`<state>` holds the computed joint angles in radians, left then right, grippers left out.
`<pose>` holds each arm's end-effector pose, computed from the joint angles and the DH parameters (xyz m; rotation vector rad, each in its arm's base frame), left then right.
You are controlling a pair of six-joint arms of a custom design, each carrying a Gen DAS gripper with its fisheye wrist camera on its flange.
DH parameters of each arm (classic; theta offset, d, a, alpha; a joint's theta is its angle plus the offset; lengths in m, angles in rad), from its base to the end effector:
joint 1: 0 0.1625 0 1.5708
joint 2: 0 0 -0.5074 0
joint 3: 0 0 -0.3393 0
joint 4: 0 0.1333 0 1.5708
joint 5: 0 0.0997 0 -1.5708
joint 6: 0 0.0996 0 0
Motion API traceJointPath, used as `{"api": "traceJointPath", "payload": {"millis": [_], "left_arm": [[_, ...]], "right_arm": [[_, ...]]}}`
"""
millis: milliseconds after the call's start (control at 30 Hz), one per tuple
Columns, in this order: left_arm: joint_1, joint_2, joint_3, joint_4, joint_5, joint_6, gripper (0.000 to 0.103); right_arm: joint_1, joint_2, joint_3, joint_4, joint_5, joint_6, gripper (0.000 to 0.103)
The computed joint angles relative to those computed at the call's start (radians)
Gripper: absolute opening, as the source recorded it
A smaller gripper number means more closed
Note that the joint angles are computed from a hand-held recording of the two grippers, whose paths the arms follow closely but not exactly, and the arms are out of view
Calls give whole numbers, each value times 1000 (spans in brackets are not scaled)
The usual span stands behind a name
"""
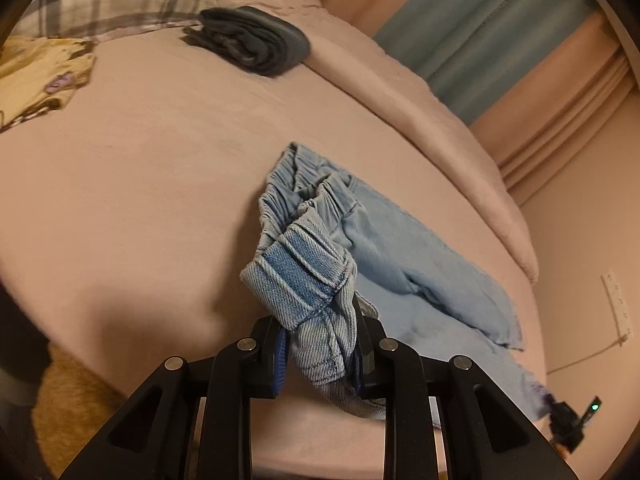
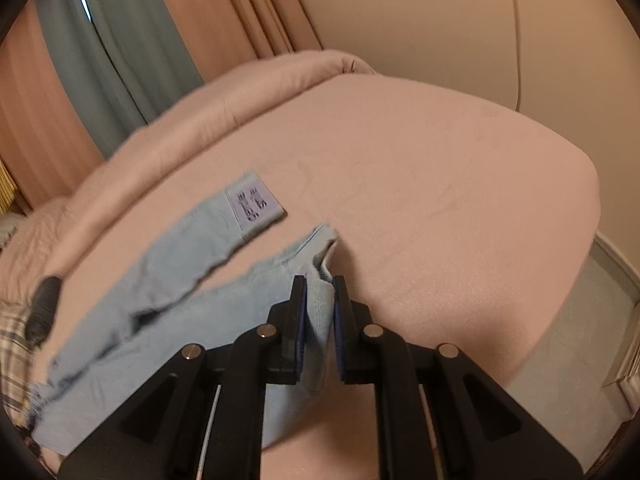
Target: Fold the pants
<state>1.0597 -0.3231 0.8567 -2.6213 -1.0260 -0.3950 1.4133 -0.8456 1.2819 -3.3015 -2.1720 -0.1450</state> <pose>-0.2799 -0.8772 0.1262 -0.0426 2.7185 -0.9760 -0.0417 -0.7531 0.4723 -0.4817 -1.9995 1.4027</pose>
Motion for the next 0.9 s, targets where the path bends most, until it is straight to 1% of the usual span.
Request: {"api": "traceJointPath", "payload": {"millis": [67, 133, 200, 267, 300, 367, 433, 500, 567, 600, 667, 700, 733, 767, 800, 833, 867, 900], "left_arm": [[10, 1, 1, 33, 5, -26, 25], [21, 11, -14, 110, 15, -60, 25], [30, 21, -15, 145, 27, -68, 26], [33, 20, -5, 128, 21, -54, 27], [33, 17, -7, 133, 16, -59, 27], [29, 14, -12, 139, 17, -65, 27], [16, 10, 4, 105, 48, -36, 27], [3, 16, -4, 103, 88, -10, 27], [6, 37, -56, 160, 99, -26, 28], [12, 44, -76, 204, 101, -52, 29], [17, 53, -87, 227, 105, -56, 31], [14, 56, -86, 222, 121, -40, 31], [10, 60, -95, 236, 135, -33, 33], [5, 64, -107, 253, 146, -38, 38], [1, 65, -115, 274, 166, -49, 41], [-3, 65, -118, 286, 182, -59, 51], [-6, 61, -124, 317, 203, -86, 66], [-12, 58, -141, 375, 242, -126, 72]], "right_arm": [[-1, -9, 17, -18, 6, 2, 12], [-8, -6, 18, 3, -17, 11, 12], [-26, -10, 34, 56, -38, 60, 12], [-41, -5, 32, 101, -69, 90, 12], [-49, -4, 39, 103, -63, 93, 12], [-48, -2, 40, 87, -63, 86, 12], [-33, -1, 28, 68, -77, 67, 12], [-18, 1, 32, 11, -76, 14, 12], [-8, 2, 34, -20, -91, -37, 12], [-10, 1, 38, -16, -94, -40, 12], [-26, -5, 38, 51, -95, 17, 12], [-40, -5, 33, 106, -95, 64, 12], [-50, -5, 38, 123, -89, 82, 12], [-53, 0, 41, 100, -84, 69, 12], [-46, 6, 36, 88, -102, 48, 13], [-37, 11, 25, 95, -129, 34, 13], [-26, 21, 0, 119, -169, 23, 14], [-12, 37, -41, 163, -234, 17, 25]]}}
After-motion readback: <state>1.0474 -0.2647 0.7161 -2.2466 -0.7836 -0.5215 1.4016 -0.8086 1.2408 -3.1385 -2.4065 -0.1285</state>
